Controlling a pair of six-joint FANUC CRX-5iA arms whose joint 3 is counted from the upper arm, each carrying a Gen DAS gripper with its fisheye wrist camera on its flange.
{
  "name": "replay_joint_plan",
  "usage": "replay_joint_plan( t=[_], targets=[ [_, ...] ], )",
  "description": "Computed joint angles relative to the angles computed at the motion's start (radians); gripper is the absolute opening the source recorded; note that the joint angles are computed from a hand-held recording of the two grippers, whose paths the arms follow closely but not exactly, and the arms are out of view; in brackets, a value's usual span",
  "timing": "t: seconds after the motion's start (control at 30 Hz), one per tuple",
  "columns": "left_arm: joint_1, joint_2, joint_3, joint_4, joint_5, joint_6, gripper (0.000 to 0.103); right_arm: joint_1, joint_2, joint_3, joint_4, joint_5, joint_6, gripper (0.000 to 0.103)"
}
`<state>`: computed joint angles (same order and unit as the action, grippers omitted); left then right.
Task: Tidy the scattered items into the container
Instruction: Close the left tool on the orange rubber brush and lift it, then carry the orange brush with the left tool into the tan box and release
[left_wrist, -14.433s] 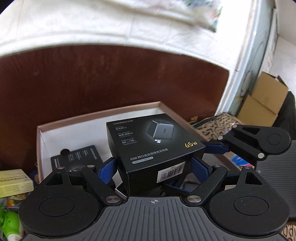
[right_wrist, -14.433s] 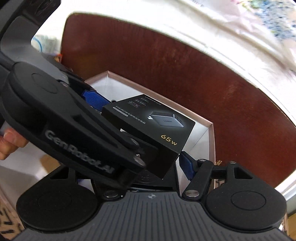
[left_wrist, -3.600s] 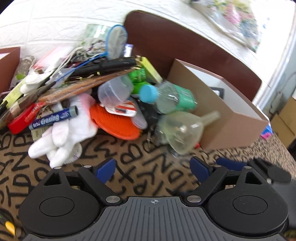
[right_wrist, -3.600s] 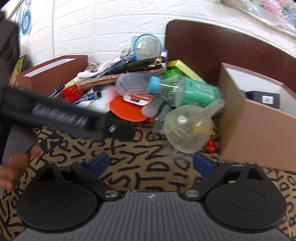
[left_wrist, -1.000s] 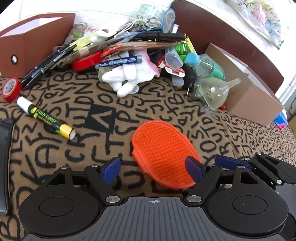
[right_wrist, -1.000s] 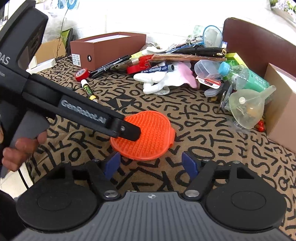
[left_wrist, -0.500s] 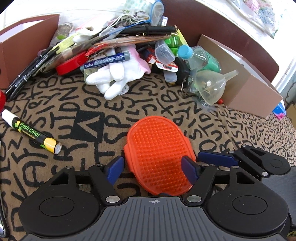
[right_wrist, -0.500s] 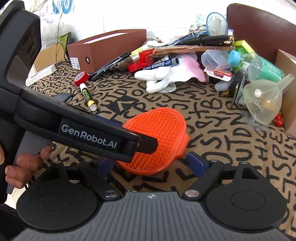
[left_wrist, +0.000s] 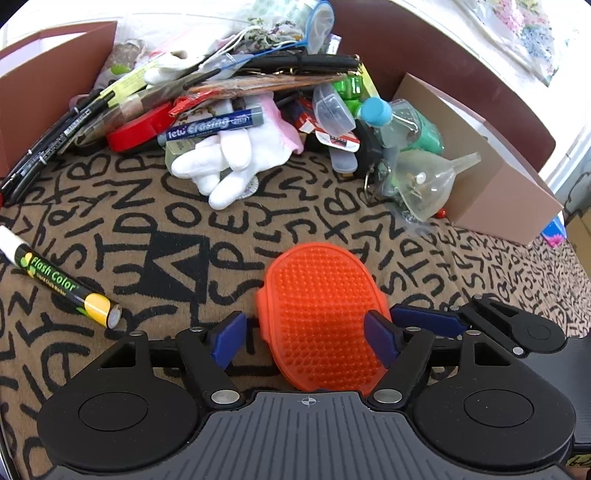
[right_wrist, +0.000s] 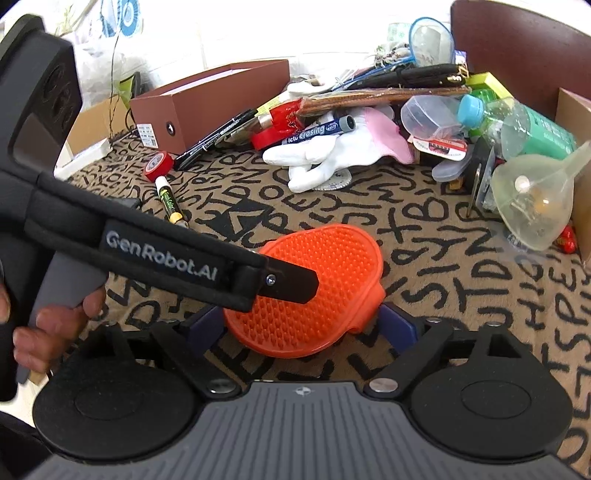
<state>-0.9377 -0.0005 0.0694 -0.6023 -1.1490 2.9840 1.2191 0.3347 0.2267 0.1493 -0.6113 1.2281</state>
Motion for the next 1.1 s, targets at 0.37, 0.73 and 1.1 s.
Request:
replay_joint_plan(
  t=[0.37,0.73,1.1],
  targets=[
    [0.014,0.051,0.051,0.005,-0.024,-0.142,0.077,-0.003,0.036,0.026,0.032,-0.004,0.018,0.096],
    [-0.003,0.071,0.090,0.004,-0.056,-0.145,0.065,0.002,0.000,-0.017,0.065,0.007,-0.024,0.094],
    [-0.034,0.119,0.172,-0.016,-0.062,-0.156,0.067,-0.010,-0.089,-0.141,0.221,0.054,-0.220,0.075]
  ],
)
